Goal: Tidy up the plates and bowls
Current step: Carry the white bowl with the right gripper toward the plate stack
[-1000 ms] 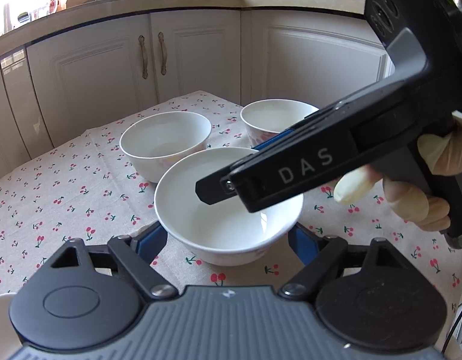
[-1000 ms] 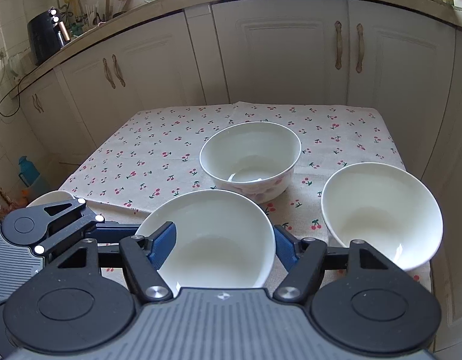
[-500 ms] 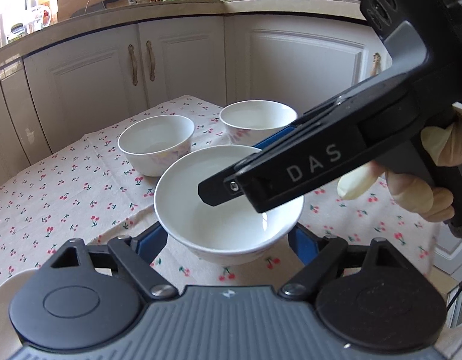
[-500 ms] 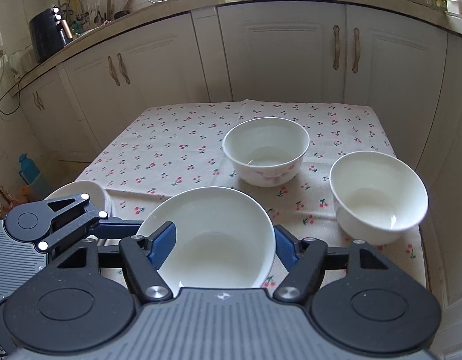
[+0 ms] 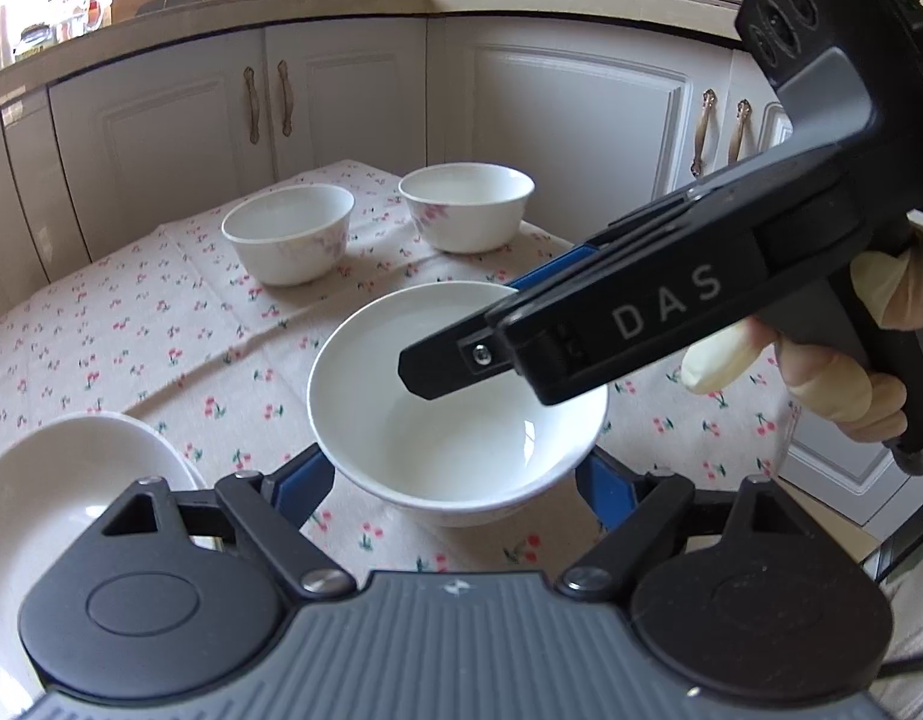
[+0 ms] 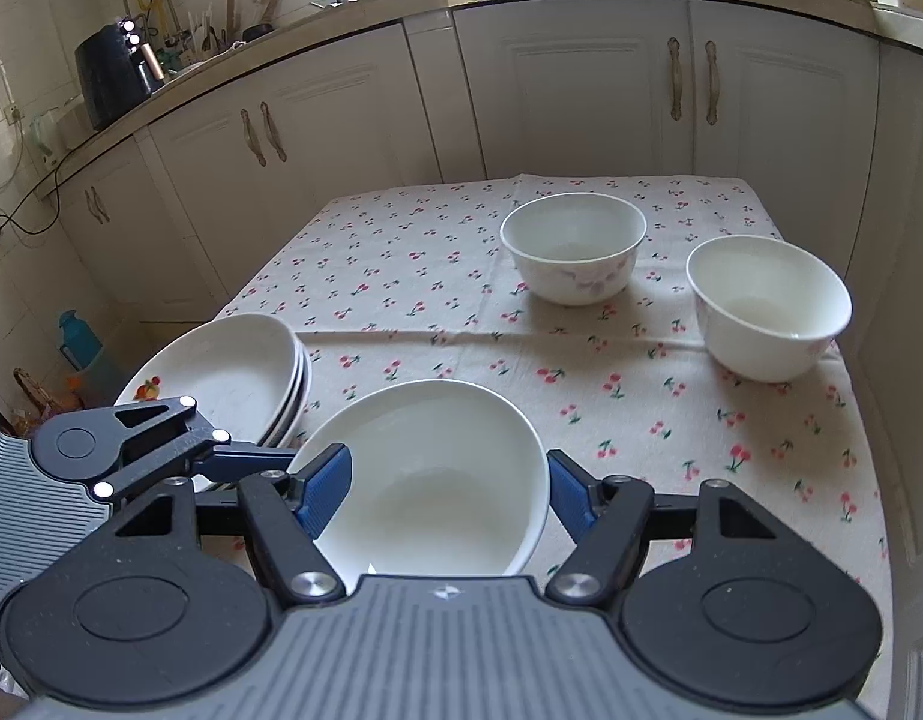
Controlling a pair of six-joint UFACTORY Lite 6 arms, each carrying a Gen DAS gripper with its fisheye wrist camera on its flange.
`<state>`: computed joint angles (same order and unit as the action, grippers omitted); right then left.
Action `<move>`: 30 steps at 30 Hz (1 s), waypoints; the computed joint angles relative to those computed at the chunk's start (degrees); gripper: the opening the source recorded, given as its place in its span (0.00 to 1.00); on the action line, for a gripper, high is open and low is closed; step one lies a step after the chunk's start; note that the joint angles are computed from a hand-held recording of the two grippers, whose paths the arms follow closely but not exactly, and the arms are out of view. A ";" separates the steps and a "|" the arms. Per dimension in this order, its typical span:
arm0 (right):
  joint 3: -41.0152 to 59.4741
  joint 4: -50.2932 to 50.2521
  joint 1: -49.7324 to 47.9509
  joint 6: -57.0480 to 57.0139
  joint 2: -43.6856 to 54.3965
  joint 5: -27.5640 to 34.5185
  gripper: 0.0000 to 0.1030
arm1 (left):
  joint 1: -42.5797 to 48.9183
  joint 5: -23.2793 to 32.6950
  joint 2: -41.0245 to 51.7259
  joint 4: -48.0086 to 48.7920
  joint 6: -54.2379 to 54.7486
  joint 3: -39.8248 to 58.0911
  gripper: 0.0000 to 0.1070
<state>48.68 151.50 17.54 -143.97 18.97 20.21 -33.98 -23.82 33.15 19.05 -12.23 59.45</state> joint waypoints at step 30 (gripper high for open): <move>0.16 3.72 1.12 -1.86 2.62 0.28 0.77 | 0.43 -0.51 1.20 3.06 -0.14 0.37 0.81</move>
